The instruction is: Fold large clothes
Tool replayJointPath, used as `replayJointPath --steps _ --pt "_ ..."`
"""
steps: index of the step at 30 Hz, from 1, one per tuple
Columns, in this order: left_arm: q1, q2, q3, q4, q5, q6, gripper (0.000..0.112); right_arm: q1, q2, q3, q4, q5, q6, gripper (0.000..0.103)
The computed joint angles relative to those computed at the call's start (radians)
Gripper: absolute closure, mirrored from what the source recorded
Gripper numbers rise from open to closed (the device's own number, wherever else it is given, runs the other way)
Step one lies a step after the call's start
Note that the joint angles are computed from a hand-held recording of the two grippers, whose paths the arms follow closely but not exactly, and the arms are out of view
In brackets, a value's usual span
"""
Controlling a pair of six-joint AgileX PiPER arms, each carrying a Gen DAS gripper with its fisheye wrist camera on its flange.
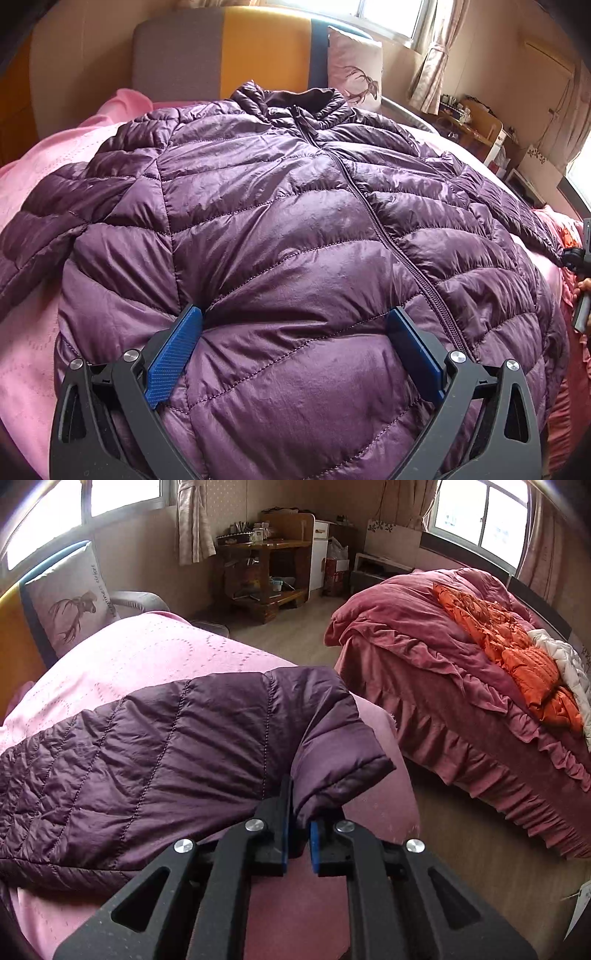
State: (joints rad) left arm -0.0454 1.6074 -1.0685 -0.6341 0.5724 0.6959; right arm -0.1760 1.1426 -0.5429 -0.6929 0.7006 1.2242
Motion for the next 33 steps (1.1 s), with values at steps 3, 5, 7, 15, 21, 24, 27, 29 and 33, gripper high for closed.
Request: replayJointPath --steps 3,5,7,15,21,24,27,29,33 --pt "0.013 0.006 -0.064 0.051 0.08 -0.075 0.014 -0.053 -0.057 -0.036 0.03 0.038 -0.075 0.037" --pt "0.029 -0.004 -0.07 0.018 0.084 -0.062 0.014 0.021 -0.122 -0.052 0.002 0.125 -0.037 0.035" --pt "0.048 0.0 -0.097 0.005 0.075 -0.071 0.014 0.131 -0.145 -0.09 -0.019 0.178 0.001 0.032" --pt "0.1 0.05 -0.185 0.026 0.006 -0.11 0.014 0.565 0.17 -0.427 0.009 0.031 0.008 0.028" --pt "0.149 0.109 -0.163 0.018 0.028 -0.124 0.014 0.592 0.555 -0.76 0.346 -0.11 -0.325 0.034" --pt "0.135 0.085 -0.107 0.031 -0.02 -0.096 0.014 0.542 0.707 -0.874 0.399 -0.053 -0.364 0.034" --pt "0.142 0.071 -0.08 -0.005 -0.022 -0.066 0.014 0.495 0.772 -0.87 0.316 -0.053 -0.251 0.033" --pt "0.158 0.065 -0.065 -0.059 -0.019 -0.026 0.014 0.484 0.772 -0.856 0.276 -0.069 -0.213 0.032" --pt "0.167 0.06 -0.057 -0.078 -0.018 -0.01 0.014 0.473 0.774 -0.868 0.27 -0.053 -0.23 0.029"
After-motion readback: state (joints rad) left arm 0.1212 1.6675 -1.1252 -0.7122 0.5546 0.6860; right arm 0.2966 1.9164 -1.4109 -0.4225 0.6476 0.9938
